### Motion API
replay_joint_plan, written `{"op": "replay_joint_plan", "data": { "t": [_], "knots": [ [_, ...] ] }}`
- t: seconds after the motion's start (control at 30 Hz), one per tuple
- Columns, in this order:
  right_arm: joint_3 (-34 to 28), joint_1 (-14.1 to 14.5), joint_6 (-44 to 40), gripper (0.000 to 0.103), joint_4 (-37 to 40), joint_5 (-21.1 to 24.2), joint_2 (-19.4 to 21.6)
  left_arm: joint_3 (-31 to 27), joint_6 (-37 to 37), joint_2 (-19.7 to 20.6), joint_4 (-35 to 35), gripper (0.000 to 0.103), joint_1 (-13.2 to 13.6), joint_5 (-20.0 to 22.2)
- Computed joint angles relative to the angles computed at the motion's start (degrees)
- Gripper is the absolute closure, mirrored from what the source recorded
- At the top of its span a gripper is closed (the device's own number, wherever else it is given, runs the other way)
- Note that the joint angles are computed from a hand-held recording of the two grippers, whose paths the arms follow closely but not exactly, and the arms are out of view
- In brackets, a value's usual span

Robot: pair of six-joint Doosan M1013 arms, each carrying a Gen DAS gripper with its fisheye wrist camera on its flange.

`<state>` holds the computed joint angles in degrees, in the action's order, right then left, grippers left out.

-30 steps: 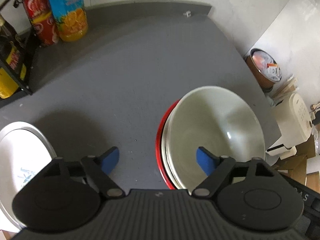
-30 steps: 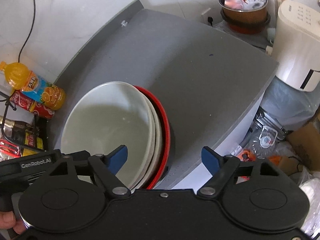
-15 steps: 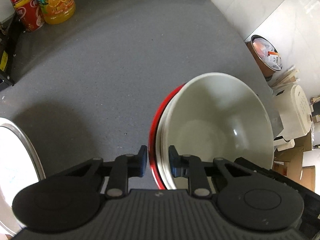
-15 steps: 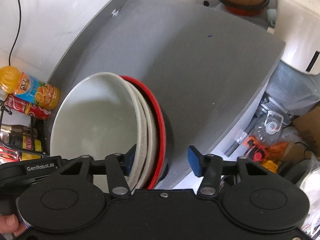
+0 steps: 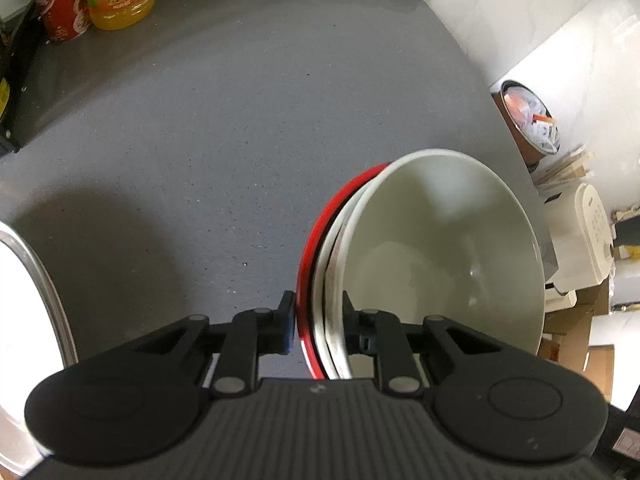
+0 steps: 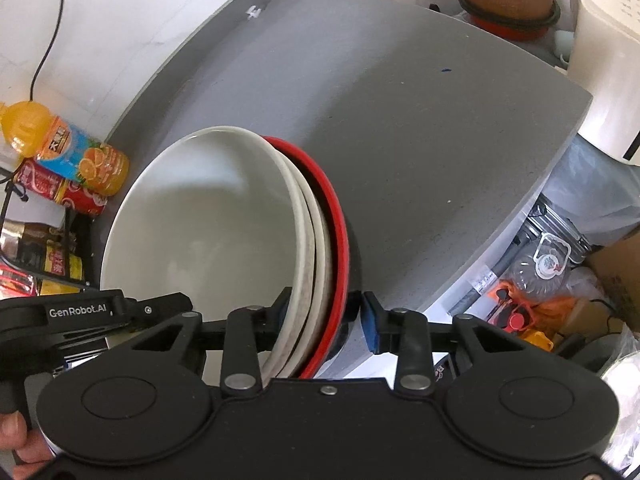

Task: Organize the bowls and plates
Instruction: 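Lift the red bowl stack with both grippers over the plate stack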

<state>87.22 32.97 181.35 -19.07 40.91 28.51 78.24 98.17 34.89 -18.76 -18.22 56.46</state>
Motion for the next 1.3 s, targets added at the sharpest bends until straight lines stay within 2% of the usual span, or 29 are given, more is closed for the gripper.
{"op": "replay_joint_plan", "data": {
  "t": [0.4, 0.73, 0.93, 1.3],
  "knots": [
    [-1.49, 1.43, 0.38, 0.069, -3.93, -0.80, 0.03, 2.55, 1.21, -2.60, -0.51, 0.084, 1.35, -2.64],
    [-4.89, 3.22, -2.80, 0.069, -4.46, -1.53, 1.36, 6.67, 0.55, -6.47, -1.14, 0.084, 3.92, -6.15],
    [-8.17, 3.92, -7.83, 0.069, -1.65, -1.11, 2.81, 8.86, -0.57, -8.72, -0.55, 0.084, 5.68, -8.39],
    [-13.95, 5.11, -14.92, 0.069, 0.77, 0.24, 5.31, 11.14, -4.73, -11.50, 0.62, 0.084, 8.75, -9.77]
  ]
}}
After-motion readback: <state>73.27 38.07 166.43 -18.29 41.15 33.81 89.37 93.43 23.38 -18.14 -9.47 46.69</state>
